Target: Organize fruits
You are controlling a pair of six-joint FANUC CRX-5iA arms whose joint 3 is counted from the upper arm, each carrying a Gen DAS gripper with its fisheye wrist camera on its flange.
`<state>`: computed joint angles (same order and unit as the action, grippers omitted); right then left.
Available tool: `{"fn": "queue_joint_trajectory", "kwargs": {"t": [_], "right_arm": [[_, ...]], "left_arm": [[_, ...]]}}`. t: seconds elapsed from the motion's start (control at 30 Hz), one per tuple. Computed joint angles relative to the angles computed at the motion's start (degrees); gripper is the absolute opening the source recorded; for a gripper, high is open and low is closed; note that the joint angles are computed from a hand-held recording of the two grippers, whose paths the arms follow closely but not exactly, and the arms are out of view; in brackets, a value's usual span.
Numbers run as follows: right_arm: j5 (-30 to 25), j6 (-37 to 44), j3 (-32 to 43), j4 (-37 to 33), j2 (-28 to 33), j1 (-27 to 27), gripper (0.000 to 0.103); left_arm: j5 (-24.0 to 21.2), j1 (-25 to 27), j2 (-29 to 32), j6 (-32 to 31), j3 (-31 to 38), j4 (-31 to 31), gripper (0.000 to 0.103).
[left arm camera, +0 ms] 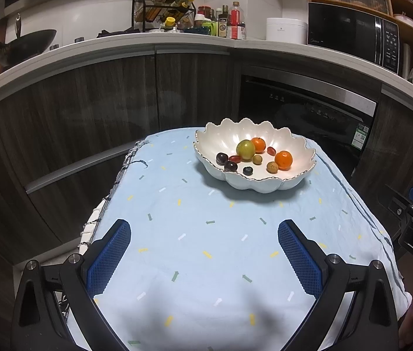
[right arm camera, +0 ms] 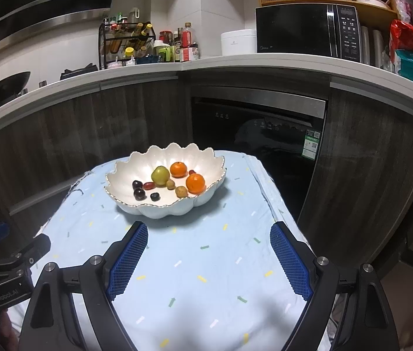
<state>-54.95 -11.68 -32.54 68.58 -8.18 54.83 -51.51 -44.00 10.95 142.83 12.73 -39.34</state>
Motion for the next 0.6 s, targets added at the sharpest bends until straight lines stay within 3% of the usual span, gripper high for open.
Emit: {"fn": "queue_joint_trajectory", "kwargs": {"t": [0.6], "right_arm": [[-0.59,-0.02,0.19,0.16,0.04,0.28,0.087]], "left_arm": [[-0.53,-0.93,-0.41,1.99,-0.05,-2.49,0.103]]}}
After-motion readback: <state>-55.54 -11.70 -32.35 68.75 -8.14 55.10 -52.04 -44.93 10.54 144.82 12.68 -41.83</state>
